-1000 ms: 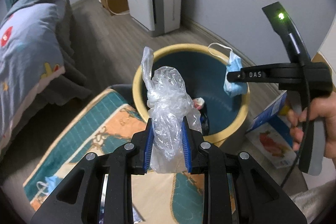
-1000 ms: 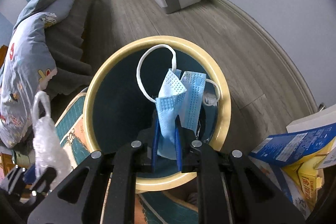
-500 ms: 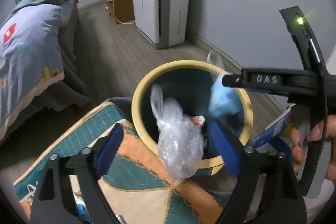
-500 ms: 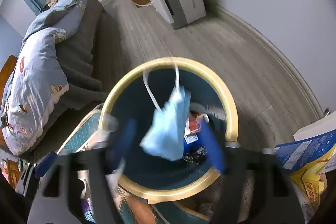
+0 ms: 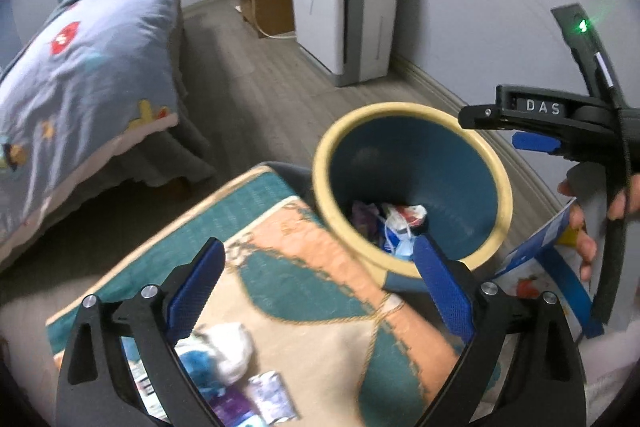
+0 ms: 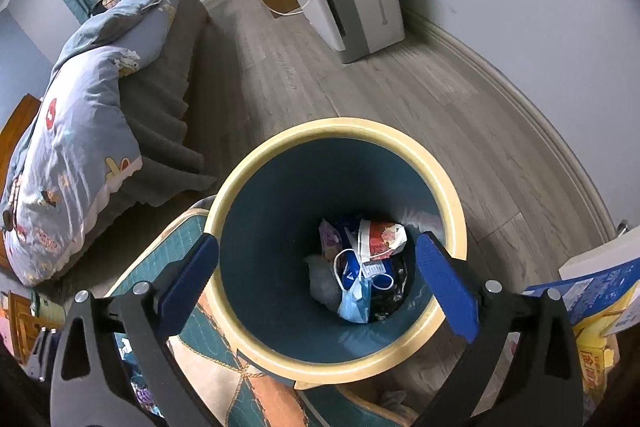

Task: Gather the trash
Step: 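Move both tools back over the remaining trash on the cushion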

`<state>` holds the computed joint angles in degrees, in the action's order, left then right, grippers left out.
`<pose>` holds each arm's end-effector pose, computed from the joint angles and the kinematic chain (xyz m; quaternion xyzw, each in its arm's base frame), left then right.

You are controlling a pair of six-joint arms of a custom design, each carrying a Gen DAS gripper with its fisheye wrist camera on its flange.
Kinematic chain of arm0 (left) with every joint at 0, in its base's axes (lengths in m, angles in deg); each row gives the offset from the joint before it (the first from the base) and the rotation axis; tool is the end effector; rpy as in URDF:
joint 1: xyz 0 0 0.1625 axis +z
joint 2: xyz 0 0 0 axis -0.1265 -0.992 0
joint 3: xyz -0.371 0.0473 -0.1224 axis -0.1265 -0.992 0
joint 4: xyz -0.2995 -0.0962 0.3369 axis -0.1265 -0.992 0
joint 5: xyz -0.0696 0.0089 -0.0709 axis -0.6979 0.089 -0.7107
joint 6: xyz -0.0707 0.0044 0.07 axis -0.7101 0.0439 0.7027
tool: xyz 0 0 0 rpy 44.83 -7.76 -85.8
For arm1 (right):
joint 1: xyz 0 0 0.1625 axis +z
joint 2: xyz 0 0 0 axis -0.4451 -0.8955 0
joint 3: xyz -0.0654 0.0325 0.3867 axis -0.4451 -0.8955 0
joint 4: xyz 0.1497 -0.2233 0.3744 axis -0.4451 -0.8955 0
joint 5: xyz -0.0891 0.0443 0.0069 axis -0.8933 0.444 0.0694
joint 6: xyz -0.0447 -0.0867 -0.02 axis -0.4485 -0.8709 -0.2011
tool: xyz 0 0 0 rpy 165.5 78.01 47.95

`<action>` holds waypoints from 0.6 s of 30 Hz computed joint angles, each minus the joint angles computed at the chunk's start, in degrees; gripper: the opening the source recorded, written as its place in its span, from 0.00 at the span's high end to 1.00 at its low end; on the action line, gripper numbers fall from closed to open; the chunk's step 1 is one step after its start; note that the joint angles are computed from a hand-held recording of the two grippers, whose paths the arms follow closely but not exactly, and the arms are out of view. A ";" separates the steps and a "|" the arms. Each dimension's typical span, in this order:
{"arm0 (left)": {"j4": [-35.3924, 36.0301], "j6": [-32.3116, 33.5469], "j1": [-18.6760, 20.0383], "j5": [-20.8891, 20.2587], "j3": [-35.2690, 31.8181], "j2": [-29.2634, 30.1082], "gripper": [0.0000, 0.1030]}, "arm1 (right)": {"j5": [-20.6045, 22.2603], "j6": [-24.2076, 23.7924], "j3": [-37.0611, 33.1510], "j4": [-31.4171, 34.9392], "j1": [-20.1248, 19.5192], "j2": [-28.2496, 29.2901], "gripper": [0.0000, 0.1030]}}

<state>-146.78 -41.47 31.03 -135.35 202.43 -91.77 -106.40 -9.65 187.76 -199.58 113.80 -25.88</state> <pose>-0.2966 -0.3491 0.0657 0.3326 0.8696 -0.2107 0.2979 0.0696 -0.3718 0.2598 -0.0868 -0.9067 0.3345 0.2417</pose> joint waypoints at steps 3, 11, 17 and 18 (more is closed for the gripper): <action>4.57 -1.84 -1.04 1.80 2.17 -5.69 0.08 | -0.17 -0.53 0.00 0.45 0.28 -0.09 0.06; 30.35 -15.65 -3.09 6.46 6.89 -26.21 0.08 | -1.98 -0.88 0.06 -0.24 2.25 0.63 0.06; 54.91 -27.73 -5.59 7.96 7.93 -41.88 0.07 | -6.07 -2.35 -0.44 0.50 7.11 3.60 0.06; 56.40 -29.15 -5.86 8.00 7.97 -42.92 0.07 | -6.75 -3.00 -0.50 0.66 8.27 4.24 0.06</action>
